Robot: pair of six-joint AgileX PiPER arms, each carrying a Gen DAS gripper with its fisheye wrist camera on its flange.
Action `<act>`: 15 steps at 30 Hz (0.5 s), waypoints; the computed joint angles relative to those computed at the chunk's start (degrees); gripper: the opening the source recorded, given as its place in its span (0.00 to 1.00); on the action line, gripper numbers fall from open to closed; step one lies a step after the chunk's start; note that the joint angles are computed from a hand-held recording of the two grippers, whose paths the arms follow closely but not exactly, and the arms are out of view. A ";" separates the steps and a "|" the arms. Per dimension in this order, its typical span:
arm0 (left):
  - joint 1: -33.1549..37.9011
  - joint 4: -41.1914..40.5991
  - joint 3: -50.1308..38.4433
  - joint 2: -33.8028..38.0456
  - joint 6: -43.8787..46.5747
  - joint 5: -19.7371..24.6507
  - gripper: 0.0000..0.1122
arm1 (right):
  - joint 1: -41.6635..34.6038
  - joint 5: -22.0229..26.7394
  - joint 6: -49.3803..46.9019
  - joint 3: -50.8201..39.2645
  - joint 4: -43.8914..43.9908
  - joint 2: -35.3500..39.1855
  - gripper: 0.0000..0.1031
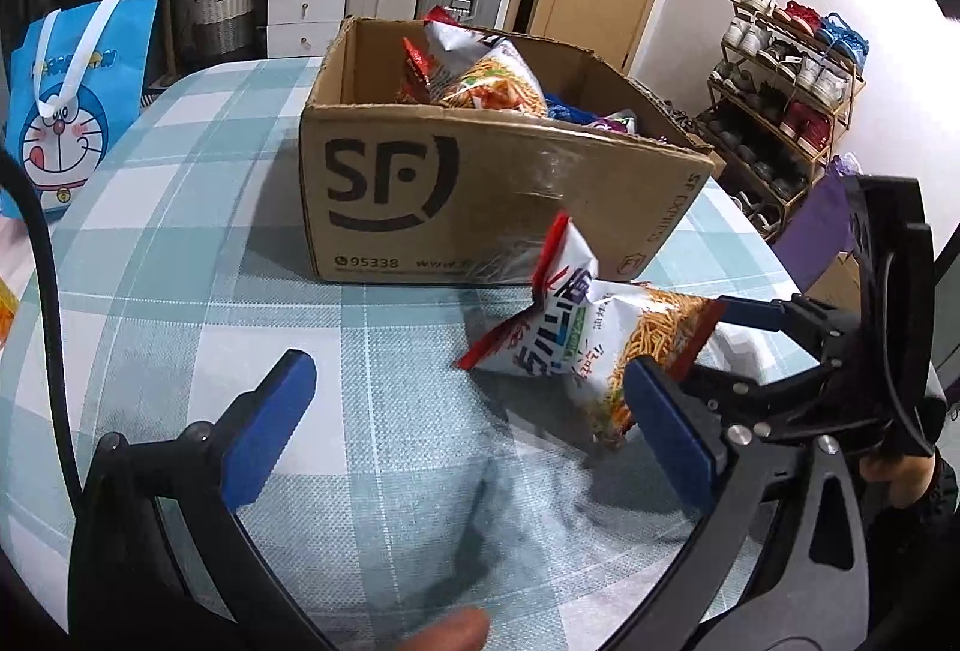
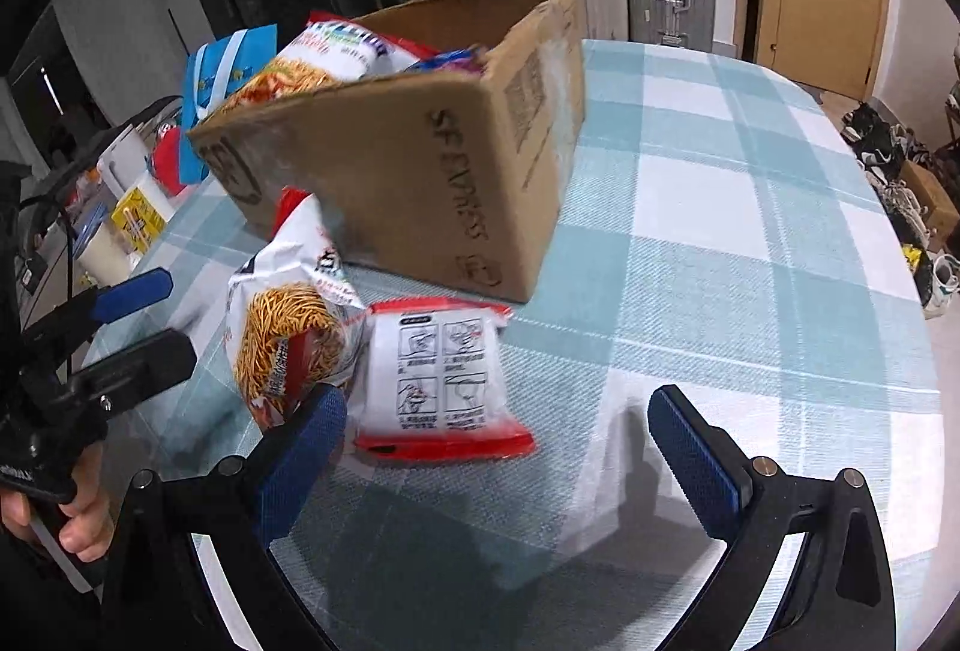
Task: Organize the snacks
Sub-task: 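Withdraw both grippers and reach toward the remaining snacks beside the box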
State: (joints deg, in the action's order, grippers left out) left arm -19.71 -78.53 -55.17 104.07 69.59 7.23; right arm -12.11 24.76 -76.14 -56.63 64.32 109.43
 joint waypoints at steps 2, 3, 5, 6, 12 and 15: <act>0.15 -1.81 0.04 0.24 1.72 -0.02 0.91 | 0.80 -0.68 0.59 -0.10 -0.59 0.29 0.99; 0.30 -2.53 -0.06 0.44 2.45 0.19 0.91 | 1.08 -1.15 0.49 0.01 -0.37 0.36 0.99; 0.37 -4.48 0.32 0.41 4.41 -0.11 0.91 | 1.78 -1.90 1.56 0.17 -1.13 0.27 0.99; 0.46 -4.98 0.38 0.41 4.96 -0.17 0.91 | 2.00 -2.42 0.67 0.68 -0.33 -0.09 0.99; 1.29 -11.37 1.39 0.08 11.25 -0.08 0.91 | 4.82 -6.13 1.01 1.27 -0.88 0.23 0.98; 1.78 -14.56 1.76 0.27 14.47 0.26 0.91 | 5.09 -7.16 -1.34 1.94 1.47 0.05 0.87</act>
